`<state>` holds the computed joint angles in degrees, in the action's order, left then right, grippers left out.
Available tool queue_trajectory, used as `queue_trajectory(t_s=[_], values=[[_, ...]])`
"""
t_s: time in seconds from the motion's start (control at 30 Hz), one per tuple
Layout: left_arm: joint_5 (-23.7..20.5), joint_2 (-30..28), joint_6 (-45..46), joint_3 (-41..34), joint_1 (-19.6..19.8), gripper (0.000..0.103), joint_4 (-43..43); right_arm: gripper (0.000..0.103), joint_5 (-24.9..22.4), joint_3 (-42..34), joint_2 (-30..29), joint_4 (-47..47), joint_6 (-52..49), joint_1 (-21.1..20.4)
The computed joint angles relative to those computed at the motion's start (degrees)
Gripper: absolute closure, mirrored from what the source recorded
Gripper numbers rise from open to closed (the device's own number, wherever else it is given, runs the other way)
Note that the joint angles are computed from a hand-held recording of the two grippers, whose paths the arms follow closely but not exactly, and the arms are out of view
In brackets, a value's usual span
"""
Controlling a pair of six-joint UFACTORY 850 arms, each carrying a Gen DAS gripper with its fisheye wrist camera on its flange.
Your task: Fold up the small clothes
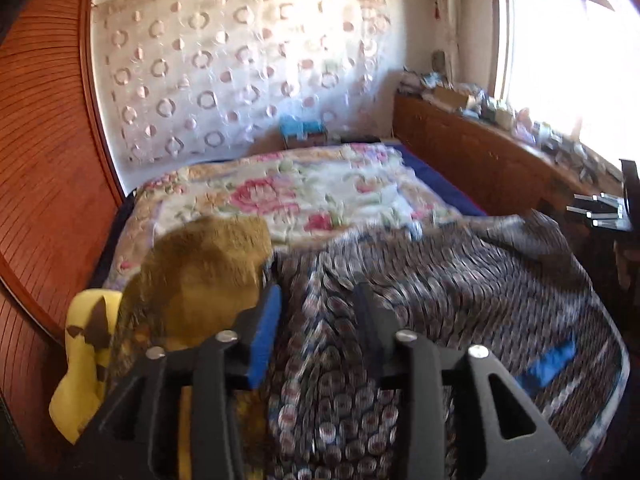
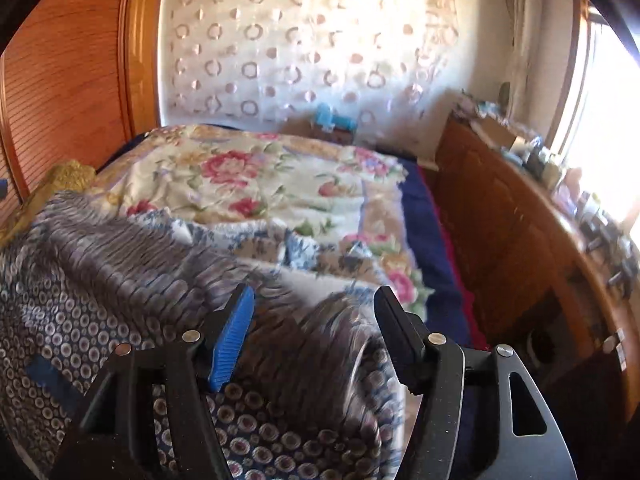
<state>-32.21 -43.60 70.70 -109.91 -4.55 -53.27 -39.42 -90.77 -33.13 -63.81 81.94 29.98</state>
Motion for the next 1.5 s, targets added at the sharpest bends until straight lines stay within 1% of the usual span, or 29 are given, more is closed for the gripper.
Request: queue_trajectory(t_s=[0.1, 0.17, 0.2, 0.23, 0.27, 0.33, 0.47, 0.63, 0.73, 0.8, 0.87, 0.97, 1.03, 1.1, 1.23, 1.3, 1.5], values=[[-0.2, 2.6, 2.2, 5.7, 0.0, 0.061, -0.3, 0.039, 0.8, 2.5, 0.5, 0.5, 0.7, 0.7], [1.1, 5.3, 5.0, 10.7, -0.2, 0.059, -2.2, 0.039, 1.5, 4.5, 1.4, 0.1, 2.2, 1.6], [1.5, 7.2, 8.4, 14.2, -0.1, 0.059, -4.5, 0.038, 1.9, 5.5, 1.9, 0.0, 3.1, 2.0], [1.8, 7.9, 9.5, 15.4, -0.3, 0.058, -5.5, 0.036, 2.6, 6.8, 2.5, -0.2, 4.3, 2.5], [1.8, 9.5, 12.2, 18.5, -0.3, 0.058, -7.4, 0.034, 2.9, 7.6, 2.8, -0.3, 5.2, 2.9], [1.7, 11.9, 14.8, 22.8, -0.5, 0.056, -8.7, 0.032, 4.1, 9.5, 3.5, -0.3, 6.8, 3.8], [2.6, 13.6, 16.1, 26.6, -1.4, 0.054, -7.5, 0.031, 5.9, 12.5, 4.3, -0.3, 9.3, 5.6], [2.6, 13.0, 14.1, 27.6, -2.1, 0.054, -5.6, 0.031, 7.7, 12.8, 3.1, -0.7, 11.2, 6.5], [2.6, 12.4, 13.5, 27.5, -2.2, 0.053, -5.0, 0.031, 7.8, 12.3, 2.2, -0.2, 10.7, 6.7], [3.2, 12.2, 12.1, 27.8, -2.4, 0.053, -3.6, 0.031, 7.9, 12.0, 1.5, 0.5, 10.0, 6.8], [5.3, 11.6, 8.2, 27.6, -3.0, 0.052, 0.7, 0.031, 8.0, 11.8, 1.0, 1.7, 9.0, 6.6], [4.5, 11.1, 8.4, 27.2, -2.7, 0.052, -0.5, 0.031, 7.9, 11.8, 0.4, 3.1, 8.0, 6.5], [4.3, 10.8, 10.0, 27.1, -2.6, 0.052, -2.1, 0.029, 8.5, 12.6, 0.5, 1.4, 10.3, 6.6], [4.5, 10.8, 12.7, 27.5, -2.4, 0.051, -4.5, 0.026, 8.8, 13.0, 0.9, 1.5, 10.3, 6.4], [4.5, 10.8, 12.7, 27.5, -2.5, 0.051, -4.5, 0.016, 8.2, 12.7, 0.6, 2.6, 9.5, 6.4], [4.3, 10.7, 12.7, 27.5, -2.4, 0.051, -4.5, 0.013, 8.3, 12.9, 0.7, 3.0, 9.7, 6.3], [4.1, 10.7, 12.6, 27.4, -2.3, 0.050, -4.6, 0.011, 7.6, 12.7, 0.7, 3.4, 9.4, 6.4]])
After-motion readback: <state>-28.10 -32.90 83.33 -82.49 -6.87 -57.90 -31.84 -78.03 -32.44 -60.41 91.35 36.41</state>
